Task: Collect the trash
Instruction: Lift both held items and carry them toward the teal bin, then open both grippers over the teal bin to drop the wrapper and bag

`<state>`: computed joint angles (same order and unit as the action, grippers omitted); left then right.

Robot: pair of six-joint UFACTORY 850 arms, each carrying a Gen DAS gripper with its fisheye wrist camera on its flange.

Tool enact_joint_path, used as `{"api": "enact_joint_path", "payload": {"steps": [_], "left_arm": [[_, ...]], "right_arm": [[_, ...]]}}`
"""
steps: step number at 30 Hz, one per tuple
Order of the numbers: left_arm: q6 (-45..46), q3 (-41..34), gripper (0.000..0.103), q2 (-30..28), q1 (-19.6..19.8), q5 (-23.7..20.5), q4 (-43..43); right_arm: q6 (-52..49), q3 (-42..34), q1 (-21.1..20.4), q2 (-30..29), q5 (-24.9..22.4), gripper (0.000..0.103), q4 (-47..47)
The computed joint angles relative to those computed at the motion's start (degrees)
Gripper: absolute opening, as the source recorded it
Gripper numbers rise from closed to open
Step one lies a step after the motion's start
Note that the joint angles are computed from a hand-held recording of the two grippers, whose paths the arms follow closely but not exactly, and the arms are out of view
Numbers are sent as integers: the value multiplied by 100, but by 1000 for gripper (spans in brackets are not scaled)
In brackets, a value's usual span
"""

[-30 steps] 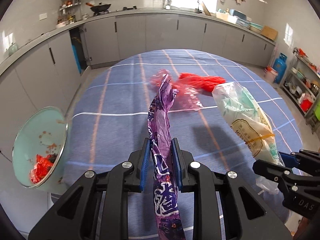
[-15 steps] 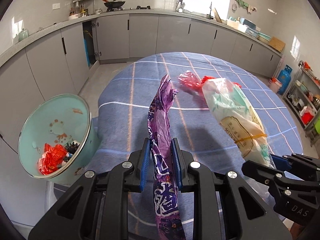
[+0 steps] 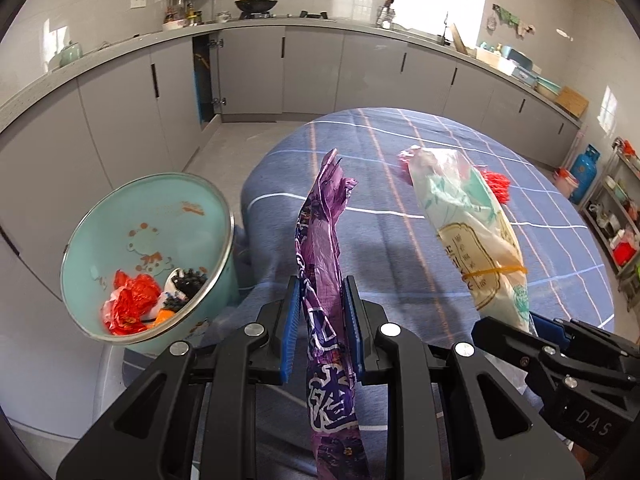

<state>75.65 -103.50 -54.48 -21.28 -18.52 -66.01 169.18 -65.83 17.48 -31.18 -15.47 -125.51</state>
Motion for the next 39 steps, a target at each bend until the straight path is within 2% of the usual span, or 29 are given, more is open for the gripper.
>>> {"api": "enact_joint_path", "payload": {"steps": [11, 22, 31, 35, 39], "left_arm": [[5, 17, 22, 16, 35, -65, -29], [-405, -357, 22, -176, 245, -164, 147], [-352, -487, 22, -189, 371, 34, -36], [-948, -778, 22, -332, 456, 83, 432], [-1992, -1280, 22, -621, 527, 69, 1386]], "right_arm": [[631, 68, 24, -12, -9, 32, -708], [534, -242, 74, -172, 116, 32, -820], [52, -757, 128, -407, 326, 32, -653], [-315, -1100, 146, -567, 440, 32, -465], [-999, -1599, 143, -836, 654, 32, 33]]}}
